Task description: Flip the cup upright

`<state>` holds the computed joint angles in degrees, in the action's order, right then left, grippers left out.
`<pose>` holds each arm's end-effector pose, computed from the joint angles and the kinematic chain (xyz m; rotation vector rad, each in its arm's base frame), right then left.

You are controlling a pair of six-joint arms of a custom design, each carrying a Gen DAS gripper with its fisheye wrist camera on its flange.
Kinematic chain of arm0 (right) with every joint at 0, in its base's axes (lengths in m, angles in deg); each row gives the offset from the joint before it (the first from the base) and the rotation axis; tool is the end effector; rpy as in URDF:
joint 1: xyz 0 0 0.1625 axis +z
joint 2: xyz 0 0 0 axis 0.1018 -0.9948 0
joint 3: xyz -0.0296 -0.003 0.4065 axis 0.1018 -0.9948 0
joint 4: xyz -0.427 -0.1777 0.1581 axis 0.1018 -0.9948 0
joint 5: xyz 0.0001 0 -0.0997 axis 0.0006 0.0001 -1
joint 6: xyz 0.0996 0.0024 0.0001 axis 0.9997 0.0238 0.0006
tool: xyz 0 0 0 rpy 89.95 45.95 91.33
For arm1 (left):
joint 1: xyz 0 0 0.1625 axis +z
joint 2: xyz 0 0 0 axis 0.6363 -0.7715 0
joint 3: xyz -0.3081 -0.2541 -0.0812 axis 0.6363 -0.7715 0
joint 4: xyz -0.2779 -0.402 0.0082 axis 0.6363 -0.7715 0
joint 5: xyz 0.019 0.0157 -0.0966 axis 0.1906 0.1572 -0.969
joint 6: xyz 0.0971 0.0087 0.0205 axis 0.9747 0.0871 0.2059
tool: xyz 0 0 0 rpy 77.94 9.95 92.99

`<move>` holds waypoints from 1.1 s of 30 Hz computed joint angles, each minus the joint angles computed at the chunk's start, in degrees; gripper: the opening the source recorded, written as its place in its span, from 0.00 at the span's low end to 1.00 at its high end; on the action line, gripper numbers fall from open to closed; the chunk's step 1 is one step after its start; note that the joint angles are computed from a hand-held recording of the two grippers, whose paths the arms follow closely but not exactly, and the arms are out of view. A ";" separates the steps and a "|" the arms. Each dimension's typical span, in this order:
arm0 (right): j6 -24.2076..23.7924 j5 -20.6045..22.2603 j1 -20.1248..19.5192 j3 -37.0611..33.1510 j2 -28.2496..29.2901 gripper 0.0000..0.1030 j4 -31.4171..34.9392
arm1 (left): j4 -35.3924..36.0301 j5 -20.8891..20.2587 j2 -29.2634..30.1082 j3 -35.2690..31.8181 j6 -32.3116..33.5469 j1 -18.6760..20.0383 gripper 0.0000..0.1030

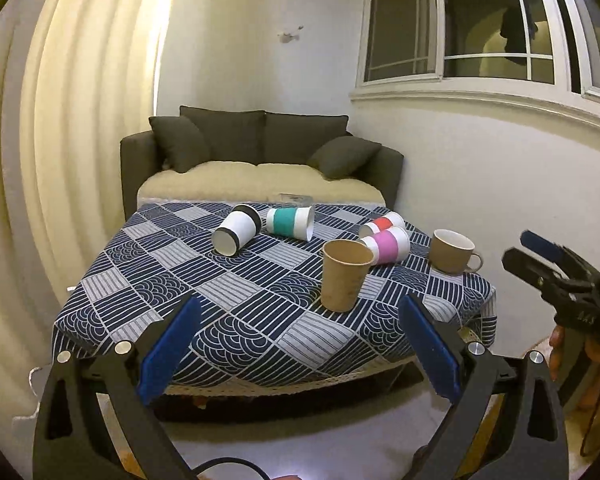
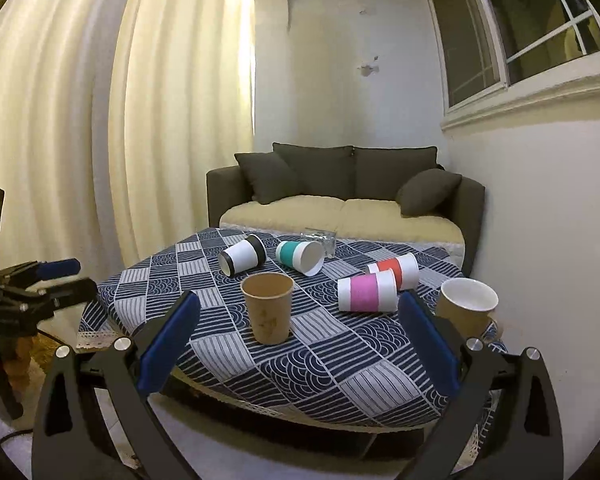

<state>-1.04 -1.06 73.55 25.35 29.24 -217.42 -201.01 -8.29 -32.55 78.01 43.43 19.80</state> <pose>0.0016 -0.7476 0.2991 0.7242 -2.0505 1.4357 -0.2819 -0.8195 0.0009 0.9310 2.3251 -1.2196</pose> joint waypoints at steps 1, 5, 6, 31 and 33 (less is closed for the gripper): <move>0.23 -0.18 -0.03 0.04 0.00 0.95 0.11 | 0.09 0.26 0.22 -0.32 -0.06 0.10 0.94; 1.38 0.13 -0.26 -0.44 0.06 0.95 1.24 | 1.34 -0.23 0.70 -1.39 -0.90 0.49 0.94; 1.52 0.16 -0.29 -0.68 0.16 0.95 1.63 | 1.58 -0.33 0.86 -1.63 -0.97 0.54 0.94; 0.38 -2.10 0.15 -4.45 3.06 0.95 6.44 | 7.36 0.17 4.14 -6.23 2.92 0.27 0.94; 0.59 -1.76 0.08 -4.28 2.90 0.95 6.43 | 7.37 0.26 4.16 -6.27 2.85 0.29 0.94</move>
